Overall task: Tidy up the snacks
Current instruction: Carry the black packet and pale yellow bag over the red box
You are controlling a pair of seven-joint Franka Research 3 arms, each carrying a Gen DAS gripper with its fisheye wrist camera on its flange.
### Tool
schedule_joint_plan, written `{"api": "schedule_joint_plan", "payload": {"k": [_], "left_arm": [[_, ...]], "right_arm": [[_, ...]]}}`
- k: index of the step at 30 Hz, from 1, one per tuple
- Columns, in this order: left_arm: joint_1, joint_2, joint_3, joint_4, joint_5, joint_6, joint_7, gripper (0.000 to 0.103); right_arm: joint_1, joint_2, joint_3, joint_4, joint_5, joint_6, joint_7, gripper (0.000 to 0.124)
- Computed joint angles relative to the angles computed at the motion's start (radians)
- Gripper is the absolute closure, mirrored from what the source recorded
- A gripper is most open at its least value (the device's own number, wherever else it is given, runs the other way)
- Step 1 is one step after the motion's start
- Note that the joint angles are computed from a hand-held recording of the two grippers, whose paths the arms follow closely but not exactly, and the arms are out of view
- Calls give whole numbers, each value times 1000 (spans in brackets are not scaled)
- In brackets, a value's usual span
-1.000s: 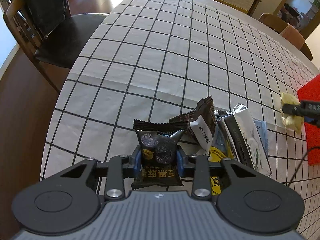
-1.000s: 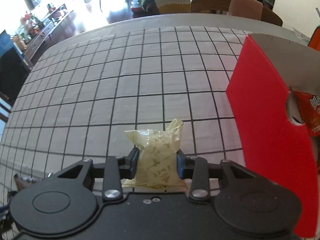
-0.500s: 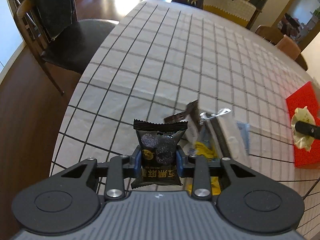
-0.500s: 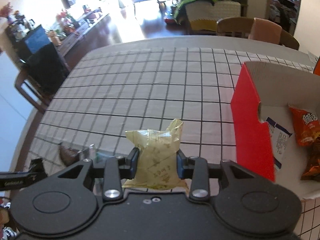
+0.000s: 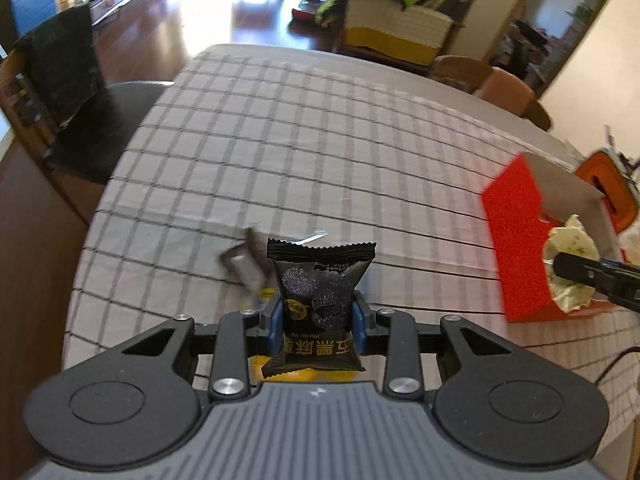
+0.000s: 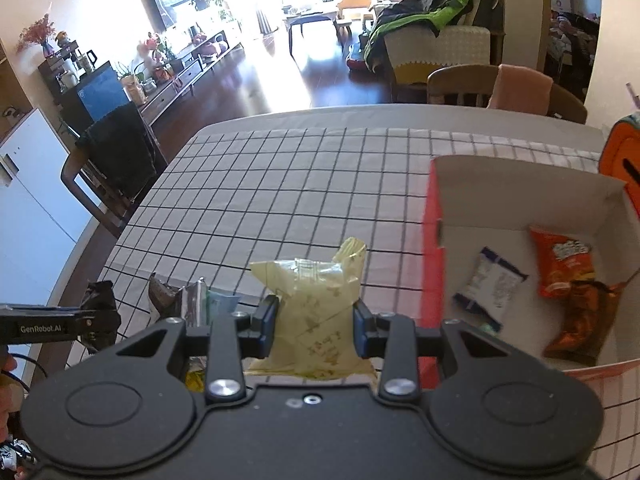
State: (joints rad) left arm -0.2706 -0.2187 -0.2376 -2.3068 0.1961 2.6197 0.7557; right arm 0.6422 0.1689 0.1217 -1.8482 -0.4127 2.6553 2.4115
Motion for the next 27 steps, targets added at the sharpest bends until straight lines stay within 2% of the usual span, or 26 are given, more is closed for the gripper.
{"api": "schedule_joint_plan", "payload": {"k": [6,13,18,27], "left_arm": [[-27,79,-32,104,22,11,-7,71],[-74,232,-60,292,71,-11,-14,71],[-125,351,-66,457,152,-69,-31,71],[-229,573,-50,767,199,-179,15,71]], "right_arm": [[-38,-70,-8,-78,-41,20,26,88],[-116,-128,-1,-156,-63,47,33,88],[-171,-162,3,-206,-50,69,14,88],[-251,-208,9,-280,-46,79,-6,88]]}}
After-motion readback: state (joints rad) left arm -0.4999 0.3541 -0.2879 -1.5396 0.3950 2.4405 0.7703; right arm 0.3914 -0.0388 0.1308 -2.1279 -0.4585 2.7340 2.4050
